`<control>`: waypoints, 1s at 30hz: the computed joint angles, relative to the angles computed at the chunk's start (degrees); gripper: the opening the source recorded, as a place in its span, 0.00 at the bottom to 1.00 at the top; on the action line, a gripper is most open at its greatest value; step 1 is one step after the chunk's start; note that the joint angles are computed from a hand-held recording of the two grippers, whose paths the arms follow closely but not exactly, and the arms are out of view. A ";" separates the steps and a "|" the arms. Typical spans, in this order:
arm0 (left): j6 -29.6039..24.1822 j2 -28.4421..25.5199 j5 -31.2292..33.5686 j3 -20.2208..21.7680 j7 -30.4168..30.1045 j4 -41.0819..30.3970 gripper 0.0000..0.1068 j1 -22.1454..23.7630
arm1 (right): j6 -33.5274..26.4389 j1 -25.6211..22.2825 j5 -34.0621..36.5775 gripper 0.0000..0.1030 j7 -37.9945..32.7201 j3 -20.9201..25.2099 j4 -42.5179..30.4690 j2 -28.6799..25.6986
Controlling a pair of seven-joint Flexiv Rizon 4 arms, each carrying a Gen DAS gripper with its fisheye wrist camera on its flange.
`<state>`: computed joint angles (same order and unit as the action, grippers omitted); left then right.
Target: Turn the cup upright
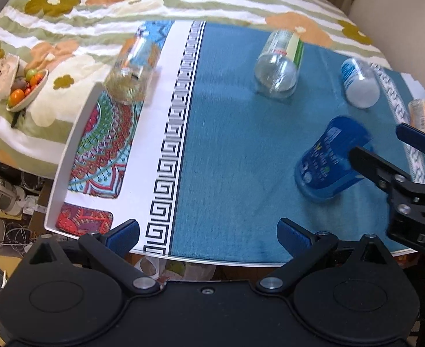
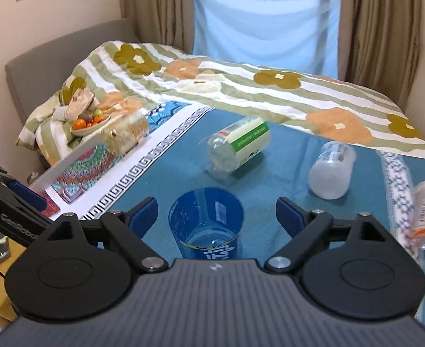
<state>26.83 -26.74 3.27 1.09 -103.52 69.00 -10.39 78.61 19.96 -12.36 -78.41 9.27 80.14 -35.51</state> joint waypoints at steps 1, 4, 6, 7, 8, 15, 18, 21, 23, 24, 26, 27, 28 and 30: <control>0.06 0.26 0.12 0.01 -0.16 -0.22 0.96 -0.14 | -0.88 0.25 -0.12 1.00 0.79 -0.60 0.35 1.00; 0.30 1.06 0.75 0.02 -0.63 -0.96 0.96 -0.66 | -4.77 0.84 -1.02 1.00 3.34 -2.34 1.19 4.11; 0.82 1.70 1.10 -0.05 -0.91 -1.17 0.96 -0.96 | -7.74 1.20 -1.91 1.00 5.73 -3.65 2.12 6.47; 1.12 2.04 1.34 -0.07 -1.06 -1.28 0.96 -1.15 | -9.28 1.05 -2.11 1.00 6.69 -3.84 2.49 7.63; 1.54 2.40 1.60 -0.10 -1.21 -1.34 0.96 -1.35 | -10.66 0.73 -2.20 1.00 7.34 -3.85 2.77 8.56; 6.04 4.71 3.98 -0.24 -2.92 -0.51 0.96 -2.98 | -20.86 0.34 -6.91 1.00 16.52 -6.26 4.75 14.46; 8.43 5.63 5.06 -0.27 -3.75 0.43 0.96 -3.65 | -23.32 -0.22 -9.25 1.00 19.89 -6.58 6.06 16.25; 10.55 6.53 5.40 -0.48 -4.38 1.82 0.96 -4.00 | -23.91 -1.04 -10.66 1.00 22.04 -6.27 7.54 17.53; 11.28 6.86 6.08 -0.45 -4.98 2.26 0.96 -4.39 | -24.63 -1.44 -11.36 1.00 23.03 -5.97 8.54 18.26; 11.57 7.04 6.37 -0.47 -5.15 2.52 0.96 -4.55 | -24.71 -1.71 -11.55 1.00 23.30 -5.79 9.06 18.56; 12.13 7.17 6.84 -0.54 -5.41 2.84 0.96 -4.79 | -24.58 -2.00 -12.04 1.00 23.77 -5.48 9.99 18.95; 12.37 7.21 7.00 -0.60 -5.36 2.99 0.96 -4.86 | -24.57 -2.12 -12.28 1.00 23.96 -5.40 10.32 19.06; 12.50 7.33 7.13 -0.65 -5.22 3.19 0.96 -4.92 | -24.64 -2.18 -12.52 1.00 24.29 -5.34 10.61 19.18; 12.58 7.40 7.65 -0.66 -5.06 3.29 0.96 -5.15 | -24.98 -2.20 -12.80 1.00 24.94 -5.20 10.77 19.23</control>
<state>39.41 -19.33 10.92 0.43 -108.58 72.29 -15.53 53.63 17.77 -25.16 -53.48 4.07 90.91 -16.28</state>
